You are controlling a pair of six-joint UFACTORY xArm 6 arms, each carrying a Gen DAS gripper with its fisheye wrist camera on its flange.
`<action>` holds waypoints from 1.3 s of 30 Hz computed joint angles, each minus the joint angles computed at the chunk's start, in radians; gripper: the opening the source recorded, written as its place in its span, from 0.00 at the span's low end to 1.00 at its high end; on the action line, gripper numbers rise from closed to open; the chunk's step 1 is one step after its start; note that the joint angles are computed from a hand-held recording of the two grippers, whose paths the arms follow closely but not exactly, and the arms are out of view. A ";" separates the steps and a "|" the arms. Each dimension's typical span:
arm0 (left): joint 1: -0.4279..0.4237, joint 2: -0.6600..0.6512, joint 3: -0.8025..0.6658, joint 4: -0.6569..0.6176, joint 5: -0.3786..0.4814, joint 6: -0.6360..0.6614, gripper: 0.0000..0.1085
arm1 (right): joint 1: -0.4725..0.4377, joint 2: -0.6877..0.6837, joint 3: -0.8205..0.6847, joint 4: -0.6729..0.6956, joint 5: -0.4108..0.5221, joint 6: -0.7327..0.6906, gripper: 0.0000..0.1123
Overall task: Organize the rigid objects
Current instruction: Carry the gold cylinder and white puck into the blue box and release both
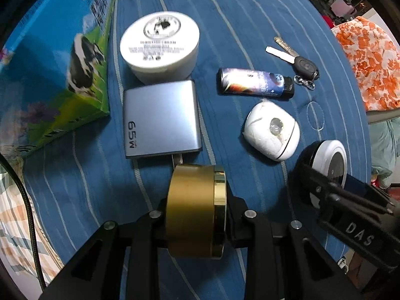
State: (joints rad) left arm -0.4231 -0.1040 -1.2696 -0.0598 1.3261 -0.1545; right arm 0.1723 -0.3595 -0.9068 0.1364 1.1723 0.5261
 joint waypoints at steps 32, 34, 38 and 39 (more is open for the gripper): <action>0.260 -0.100 -0.279 -0.048 0.067 0.109 0.23 | 0.225 0.222 -0.660 -0.063 0.194 -0.028 0.69; 0.303 -0.091 -0.303 -0.044 0.066 0.119 0.23 | 0.249 0.290 -0.760 -0.046 0.203 -0.034 0.69; 0.416 -0.049 -0.349 -0.046 0.064 0.141 0.23 | 0.301 0.473 -1.004 -0.019 0.229 -0.035 0.69; 0.435 -0.038 -0.357 -0.047 0.064 0.144 0.23 | 0.311 0.532 -1.077 -0.012 0.236 -0.032 0.69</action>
